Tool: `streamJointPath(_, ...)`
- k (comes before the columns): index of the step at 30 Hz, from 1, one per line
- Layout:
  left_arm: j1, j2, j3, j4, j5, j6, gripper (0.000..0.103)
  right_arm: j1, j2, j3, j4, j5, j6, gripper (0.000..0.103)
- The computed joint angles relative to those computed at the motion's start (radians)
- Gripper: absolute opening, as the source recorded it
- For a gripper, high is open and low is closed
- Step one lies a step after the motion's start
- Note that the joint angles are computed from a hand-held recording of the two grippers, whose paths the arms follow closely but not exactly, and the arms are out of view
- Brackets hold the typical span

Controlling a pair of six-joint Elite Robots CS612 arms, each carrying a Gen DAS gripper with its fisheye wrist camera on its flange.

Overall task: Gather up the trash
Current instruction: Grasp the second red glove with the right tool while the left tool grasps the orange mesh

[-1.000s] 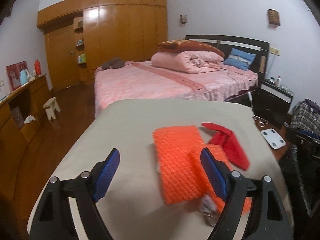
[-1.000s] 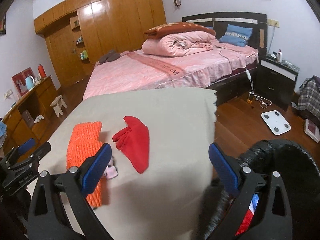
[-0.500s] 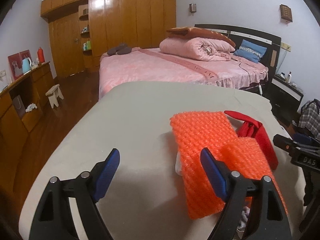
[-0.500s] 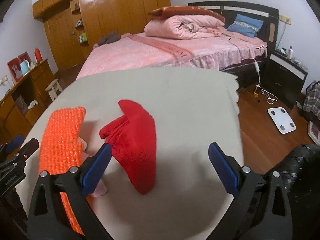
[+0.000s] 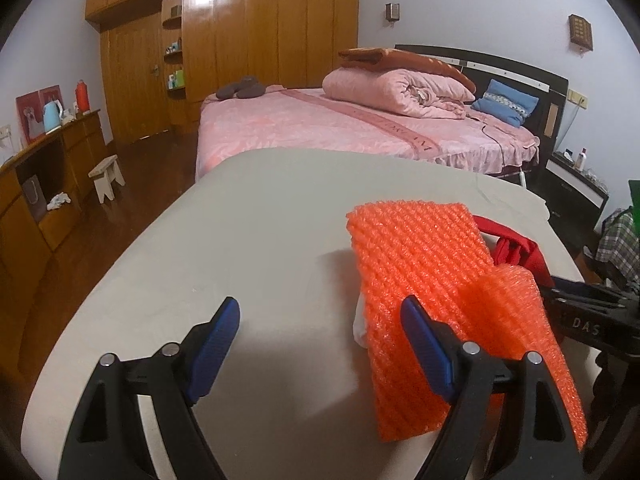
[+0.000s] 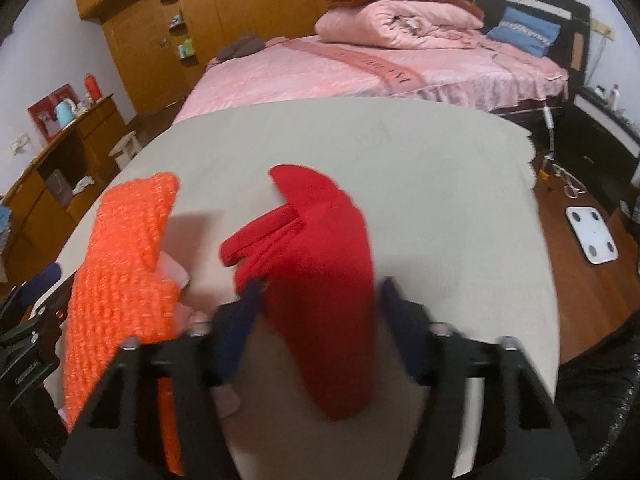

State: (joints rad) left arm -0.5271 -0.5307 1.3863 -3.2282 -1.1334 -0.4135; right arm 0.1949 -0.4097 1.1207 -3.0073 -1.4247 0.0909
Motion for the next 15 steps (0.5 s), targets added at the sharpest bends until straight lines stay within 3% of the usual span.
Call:
streamJointPath(2, -0.001, 0.0, 0.0, -0.012, -0.005, 0.003, 0.081, -0.001, -0.004, 0.008, -0.003, 0.01, -0.005, 0.017)
streamJointPath(3, 0.001, 0.0, 0.0, -0.015, -0.011, 0.004, 0.081, -0.003, -0.007, 0.014, -0.008, 0.012, -0.004, 0.013)
streamJointPath(10, -0.001, -0.004, -0.008, -0.036, -0.051, 0.021, 0.079, -0.012, -0.036, 0.076, -0.079, -0.038, 0.048, 0.012)
streamJointPath(15, -0.001, 0.008, -0.037, 0.009, -0.083, 0.031, 0.074, -0.018, -0.041, 0.094, -0.075, -0.051, 0.064, 0.012)
